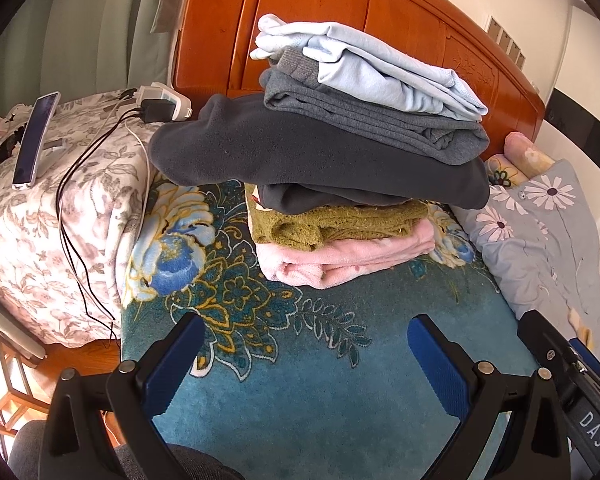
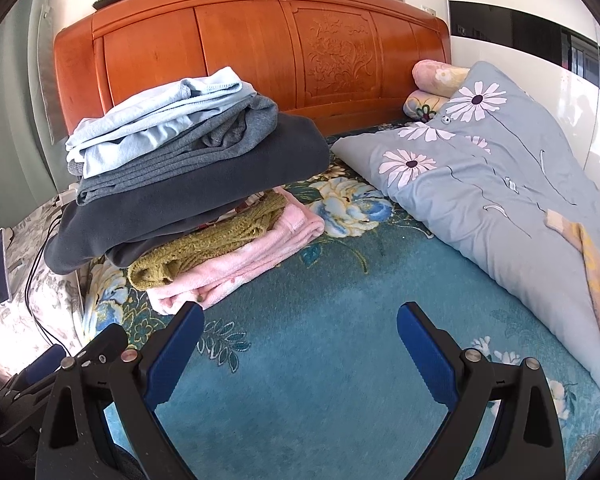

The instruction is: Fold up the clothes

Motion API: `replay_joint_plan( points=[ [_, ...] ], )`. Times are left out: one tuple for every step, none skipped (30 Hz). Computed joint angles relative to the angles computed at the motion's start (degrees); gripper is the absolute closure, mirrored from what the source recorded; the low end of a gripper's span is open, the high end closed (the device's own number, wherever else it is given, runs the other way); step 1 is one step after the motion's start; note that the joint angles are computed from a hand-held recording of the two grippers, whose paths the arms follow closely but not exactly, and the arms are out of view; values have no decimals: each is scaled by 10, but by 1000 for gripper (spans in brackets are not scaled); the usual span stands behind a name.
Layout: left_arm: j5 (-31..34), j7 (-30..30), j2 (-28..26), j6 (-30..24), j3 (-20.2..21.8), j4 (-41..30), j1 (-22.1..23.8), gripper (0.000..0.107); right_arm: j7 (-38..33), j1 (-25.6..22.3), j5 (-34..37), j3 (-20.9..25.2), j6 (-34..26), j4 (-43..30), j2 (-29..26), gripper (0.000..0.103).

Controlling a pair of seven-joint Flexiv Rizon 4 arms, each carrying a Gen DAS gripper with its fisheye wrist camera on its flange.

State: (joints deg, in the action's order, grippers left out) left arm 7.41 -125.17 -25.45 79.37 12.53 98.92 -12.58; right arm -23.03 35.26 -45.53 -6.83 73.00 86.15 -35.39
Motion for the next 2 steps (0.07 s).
replay_joint_plan(
  points=[
    [-1,1,1,2,-2,2,2,4,0,0,1,1,-2,0,0,5],
    [-4,4,1,3,-5,4,4,4,0,0,2,1,-2,1,1,5]
  ],
)
